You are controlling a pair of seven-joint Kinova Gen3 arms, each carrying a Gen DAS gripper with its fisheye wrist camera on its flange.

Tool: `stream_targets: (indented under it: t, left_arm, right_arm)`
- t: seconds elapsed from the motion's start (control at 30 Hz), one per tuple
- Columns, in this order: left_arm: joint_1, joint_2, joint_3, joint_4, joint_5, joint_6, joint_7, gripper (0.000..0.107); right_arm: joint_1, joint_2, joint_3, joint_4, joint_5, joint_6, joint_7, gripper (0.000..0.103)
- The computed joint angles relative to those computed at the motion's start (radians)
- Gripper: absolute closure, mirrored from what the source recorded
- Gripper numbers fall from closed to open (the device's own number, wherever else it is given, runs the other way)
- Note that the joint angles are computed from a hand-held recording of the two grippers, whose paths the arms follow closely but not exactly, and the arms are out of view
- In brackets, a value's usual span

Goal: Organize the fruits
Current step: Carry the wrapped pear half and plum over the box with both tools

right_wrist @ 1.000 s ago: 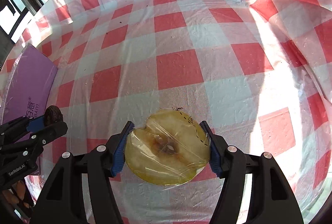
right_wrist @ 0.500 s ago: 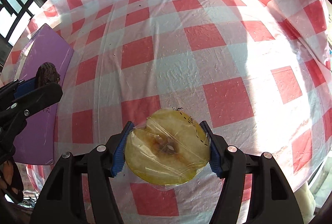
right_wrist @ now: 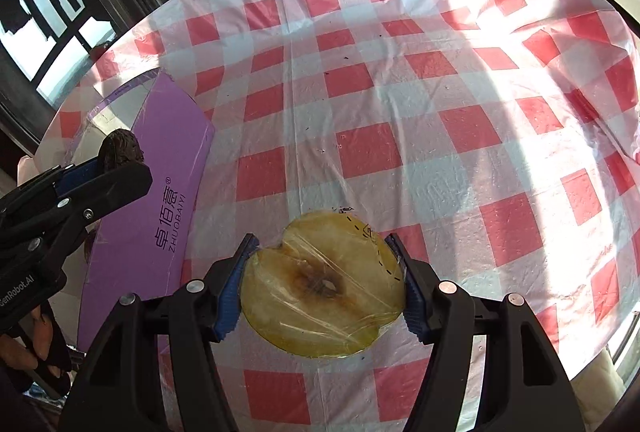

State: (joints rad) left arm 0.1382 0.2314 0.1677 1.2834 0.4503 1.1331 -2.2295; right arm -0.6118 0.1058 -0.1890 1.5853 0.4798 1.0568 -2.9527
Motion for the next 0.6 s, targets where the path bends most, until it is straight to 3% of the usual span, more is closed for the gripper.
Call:
stream_targets:
  t: [0.27,0.6]
  left_arm:
    - [-0.075,-0.017,-0.031,0.010,0.031,-0.006,-0.049,0.070]
    - [-0.134,-0.009,-0.072,0.021,-0.021,-0.025,-0.010,0.070]
  right_arm:
    - [-0.049,0.078,0.012,-0.132,0.052,-0.012,0.041,0.040]
    - [-0.131,0.186,0.049,-0.304,0.046,0.001,0.225,0.040]
